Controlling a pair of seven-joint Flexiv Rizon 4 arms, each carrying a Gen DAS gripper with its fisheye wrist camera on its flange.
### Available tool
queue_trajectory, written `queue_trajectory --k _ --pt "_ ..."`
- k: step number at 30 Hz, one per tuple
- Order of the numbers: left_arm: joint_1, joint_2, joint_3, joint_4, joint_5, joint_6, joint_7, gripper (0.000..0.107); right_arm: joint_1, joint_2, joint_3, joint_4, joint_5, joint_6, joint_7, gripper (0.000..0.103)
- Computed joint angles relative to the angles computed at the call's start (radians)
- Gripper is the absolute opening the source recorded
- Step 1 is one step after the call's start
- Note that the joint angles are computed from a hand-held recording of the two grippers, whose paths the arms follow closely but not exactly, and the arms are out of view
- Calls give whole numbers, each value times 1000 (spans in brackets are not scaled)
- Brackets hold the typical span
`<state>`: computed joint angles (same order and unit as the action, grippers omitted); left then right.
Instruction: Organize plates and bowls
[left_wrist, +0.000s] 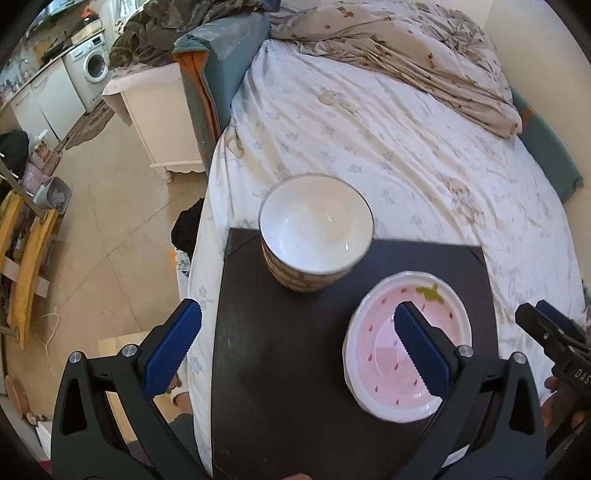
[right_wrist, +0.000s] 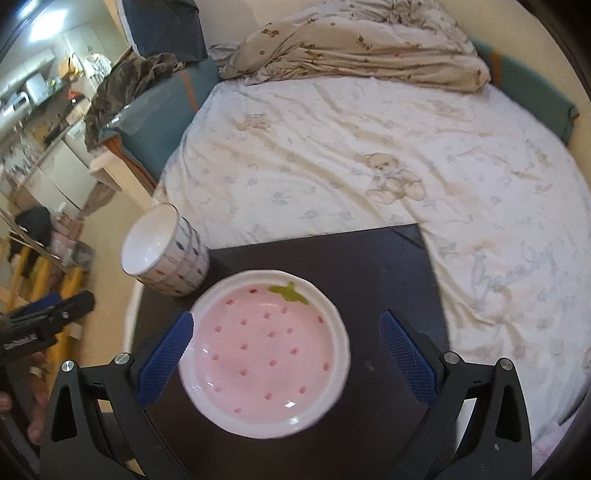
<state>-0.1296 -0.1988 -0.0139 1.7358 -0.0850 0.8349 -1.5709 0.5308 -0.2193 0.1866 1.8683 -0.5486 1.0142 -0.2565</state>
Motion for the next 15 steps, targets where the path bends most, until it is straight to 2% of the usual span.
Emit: queue_trajectory --k 11,15 --pt "52 -122 -5 -134 -101 -56 33 103 0 -148 -8 -191 125 16 -176 103" --pt "75 -173 -19 -158 -170 -61 44 103 -11 -216 6 -283 219 -2 -253 103"
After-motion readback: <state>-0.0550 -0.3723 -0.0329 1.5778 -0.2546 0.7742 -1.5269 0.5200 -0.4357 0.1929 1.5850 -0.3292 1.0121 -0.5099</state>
